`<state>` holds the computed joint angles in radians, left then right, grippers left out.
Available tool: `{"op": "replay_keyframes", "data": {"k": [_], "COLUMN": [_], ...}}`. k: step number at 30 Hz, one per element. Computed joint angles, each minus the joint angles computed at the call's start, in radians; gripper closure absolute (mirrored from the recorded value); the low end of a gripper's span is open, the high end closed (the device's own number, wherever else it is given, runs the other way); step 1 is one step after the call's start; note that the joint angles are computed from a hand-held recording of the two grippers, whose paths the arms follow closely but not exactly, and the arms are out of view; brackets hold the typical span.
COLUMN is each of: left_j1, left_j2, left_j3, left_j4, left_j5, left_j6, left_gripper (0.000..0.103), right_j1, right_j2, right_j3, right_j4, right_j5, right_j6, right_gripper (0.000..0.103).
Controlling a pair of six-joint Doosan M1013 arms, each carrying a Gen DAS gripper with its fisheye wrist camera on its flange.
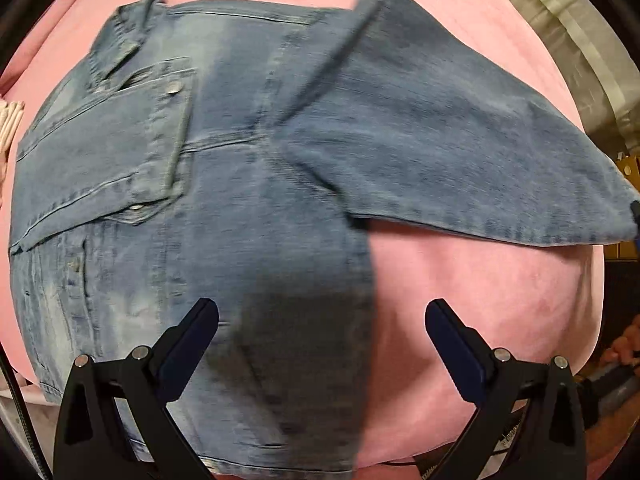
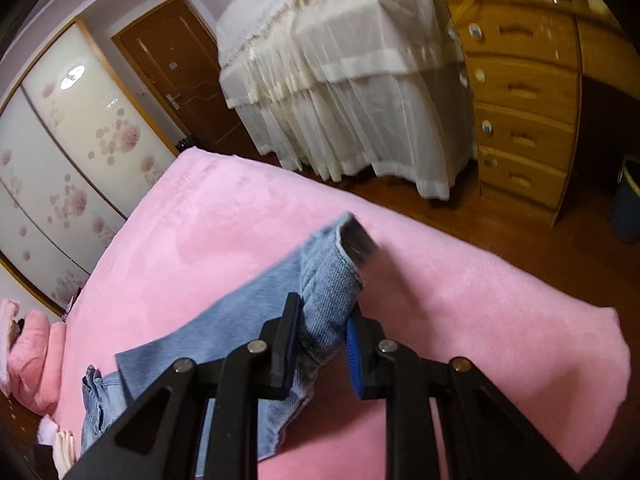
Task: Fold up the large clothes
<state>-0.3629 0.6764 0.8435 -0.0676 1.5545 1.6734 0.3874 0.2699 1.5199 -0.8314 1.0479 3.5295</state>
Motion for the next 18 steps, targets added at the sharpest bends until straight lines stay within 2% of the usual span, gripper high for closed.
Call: {"op": "replay_keyframes", "data": {"k": [2,5,9,14,18], "left_j1": [0.022,0.068,0.151,0.238,0.295], "left_j2": [-0.004,-0.012,-0.005,0.021,0.059], "left_j3": [-0.004,-0.009,-0.027,-0.071,-0.142], "left_j4": [-0.015,-0.046,-0.086,-0.135,-0.151], "left_j5": [-0.013,-0.037,-0.027,-0.011,-0.008], "left_j6": [0.006,0.028,0.082,0.157,0.212], "left_gripper": [0.001,0.001,0.001,0.001,0.001], "right_j1": [0.024,0.054,0.096,0.149,0.183], "right_j2": [0.019,0.045,0.102,0.219,0.341], "right_j3": [-0.053,-0.122,-0.233,-0.420,-0.611], "right_j4": [-0.028,-0.087,-0.159,-0.192,-0.166], "right_j5": [0.043,0.055,0.072,0.104,0.144], "right_j6": [-0.018,0.004,0.018,-0.013,-0.143], "right_gripper": [0.083,0.083,0.083,0.083,0.083]}}
